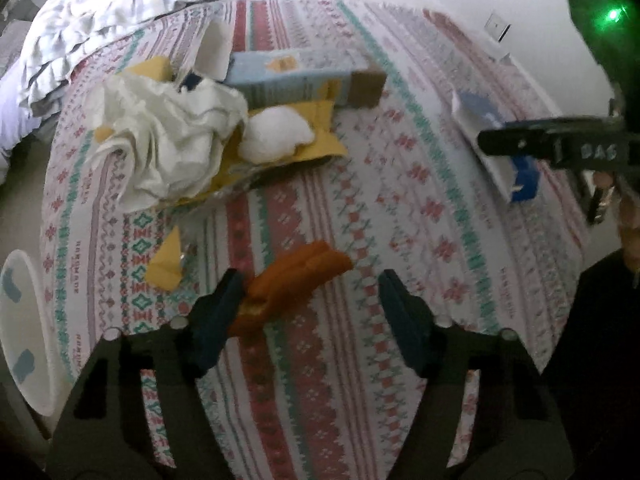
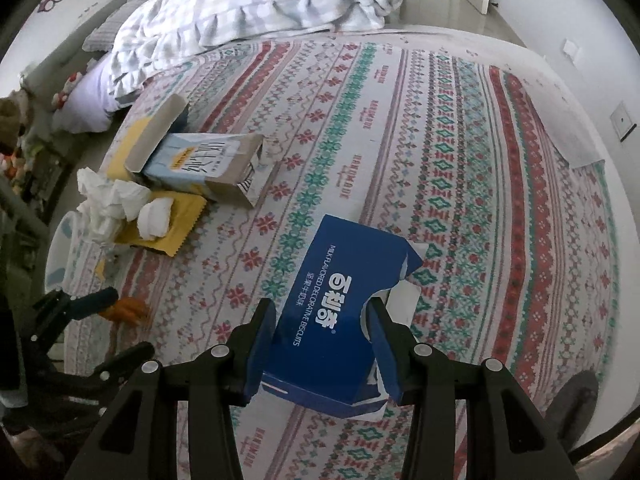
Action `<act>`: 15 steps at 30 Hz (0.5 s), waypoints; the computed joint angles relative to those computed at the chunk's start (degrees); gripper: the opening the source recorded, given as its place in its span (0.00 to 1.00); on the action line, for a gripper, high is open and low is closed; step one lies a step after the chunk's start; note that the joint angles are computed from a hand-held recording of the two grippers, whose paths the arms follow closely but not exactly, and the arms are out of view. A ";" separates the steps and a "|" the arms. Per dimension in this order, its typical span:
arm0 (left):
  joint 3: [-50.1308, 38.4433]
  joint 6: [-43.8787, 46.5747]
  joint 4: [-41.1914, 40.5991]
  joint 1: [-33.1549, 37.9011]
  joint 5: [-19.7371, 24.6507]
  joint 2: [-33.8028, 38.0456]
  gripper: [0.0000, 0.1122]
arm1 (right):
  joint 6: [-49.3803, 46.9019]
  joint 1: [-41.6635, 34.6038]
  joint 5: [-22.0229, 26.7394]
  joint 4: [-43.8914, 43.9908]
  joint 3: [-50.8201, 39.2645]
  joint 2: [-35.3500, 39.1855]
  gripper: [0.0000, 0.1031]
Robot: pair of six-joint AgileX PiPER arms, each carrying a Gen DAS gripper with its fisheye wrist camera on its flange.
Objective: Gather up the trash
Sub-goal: 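Grasp the orange peel with the left tool while the right tool holds the blue box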
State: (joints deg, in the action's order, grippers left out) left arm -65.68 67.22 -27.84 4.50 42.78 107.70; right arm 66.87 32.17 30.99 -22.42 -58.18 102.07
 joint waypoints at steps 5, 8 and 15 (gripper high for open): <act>-1.53 -2.78 1.58 0.70 -0.64 1.01 0.35 | -0.38 -0.02 -0.13 0.16 -0.41 0.20 0.46; -3.16 -3.80 1.83 1.95 0.11 2.07 0.21 | -0.92 0.07 0.06 0.30 -1.52 0.90 0.46; -4.51 -3.77 0.84 2.65 1.18 2.77 0.16 | 0.09 1.14 1.01 -0.90 -2.99 1.43 0.46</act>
